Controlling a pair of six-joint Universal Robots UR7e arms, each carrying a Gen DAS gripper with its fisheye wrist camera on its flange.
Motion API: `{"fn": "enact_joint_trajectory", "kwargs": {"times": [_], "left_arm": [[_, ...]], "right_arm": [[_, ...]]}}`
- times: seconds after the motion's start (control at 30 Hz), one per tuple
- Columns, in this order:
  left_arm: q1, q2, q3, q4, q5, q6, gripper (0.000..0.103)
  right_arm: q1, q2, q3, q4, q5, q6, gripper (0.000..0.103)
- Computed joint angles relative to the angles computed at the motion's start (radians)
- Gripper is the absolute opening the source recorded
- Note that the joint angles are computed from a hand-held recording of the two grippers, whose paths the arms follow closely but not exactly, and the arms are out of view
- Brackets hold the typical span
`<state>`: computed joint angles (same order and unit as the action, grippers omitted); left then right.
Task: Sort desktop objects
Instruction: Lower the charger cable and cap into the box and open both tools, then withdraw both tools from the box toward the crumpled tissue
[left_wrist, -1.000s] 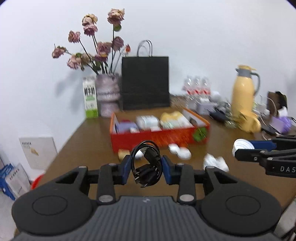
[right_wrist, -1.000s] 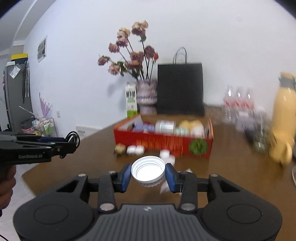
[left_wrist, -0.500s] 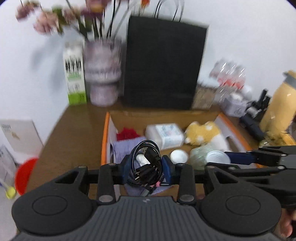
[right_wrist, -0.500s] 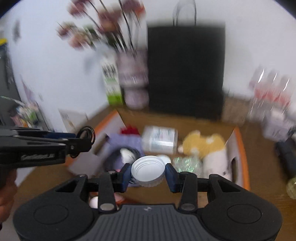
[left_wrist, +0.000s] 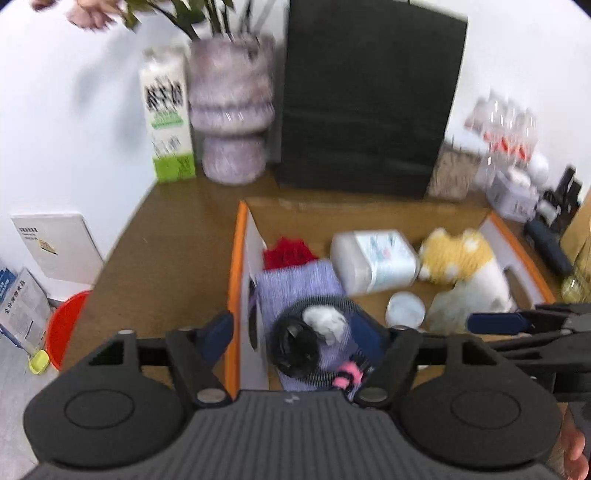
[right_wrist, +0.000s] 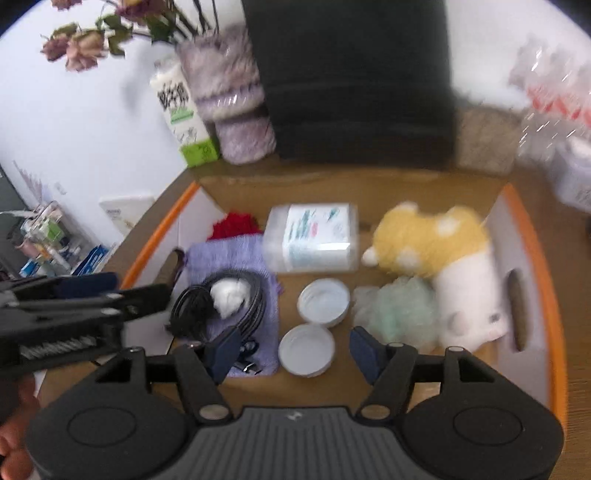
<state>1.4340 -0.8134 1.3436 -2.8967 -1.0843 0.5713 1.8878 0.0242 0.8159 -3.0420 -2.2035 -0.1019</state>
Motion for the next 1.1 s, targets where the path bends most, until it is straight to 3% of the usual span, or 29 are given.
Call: {"fn": "enact_joint_trajectory", "kwargs": {"times": [0.13, 0.2, 0.3, 0.47, 0.63, 0.73, 0.8, 0.87, 0.97, 1.1], "left_arm": [[-0.026, -0.044, 0.052, -0.031, 0.012, 0.000, 0.088], [-0.040, -0.065, 0.103, -0.108, 0.035, 0.057, 0.098], [-0.048, -0.102, 0.165, -0.154, 0.060, 0.112, 0.098], [-0.042, -0.197, 0.253, -0.120, 0.052, 0.017, 0.100], [-0.047, -0.282, 0.344, -0.113, 0.053, -0.041, 0.101], [-0.049, -0.330, 0.436, -0.227, 0.046, -0.014, 0.103], [-0.049, -0.361, 0.515, -0.333, 0.047, 0.018, 0.103], [-0.040, -0.413, 0.617, -0.436, 0.001, 0.053, 0.103], [-0.013, -0.500, 0.752, -0.504, -0.124, 0.065, 0.103], [-0.009, -0.592, 0.898, -0.562, -0.192, 0.113, 0.103]], "right_arm": [[0.027, -0.059, 0.097, -0.061, -0.034, -0.005, 0.072], [0.035, -0.089, 0.153, -0.085, -0.043, -0.019, 0.072], [0.047, -0.133, 0.248, -0.151, -0.087, -0.040, 0.073], [0.061, -0.210, 0.414, -0.279, -0.134, -0.004, 0.075], [0.091, -0.238, 0.519, -0.388, -0.177, -0.054, 0.079], [0.109, -0.257, 0.596, -0.465, -0.189, -0.052, 0.079], [0.120, -0.273, 0.681, -0.577, -0.161, -0.043, 0.081], [0.129, -0.287, 0.792, -0.723, -0.098, -0.043, 0.088], [0.149, -0.286, 0.906, -0.862, -0.042, -0.027, 0.088], [0.190, -0.267, 0.988, -0.995, -0.060, 0.000, 0.088]]}}
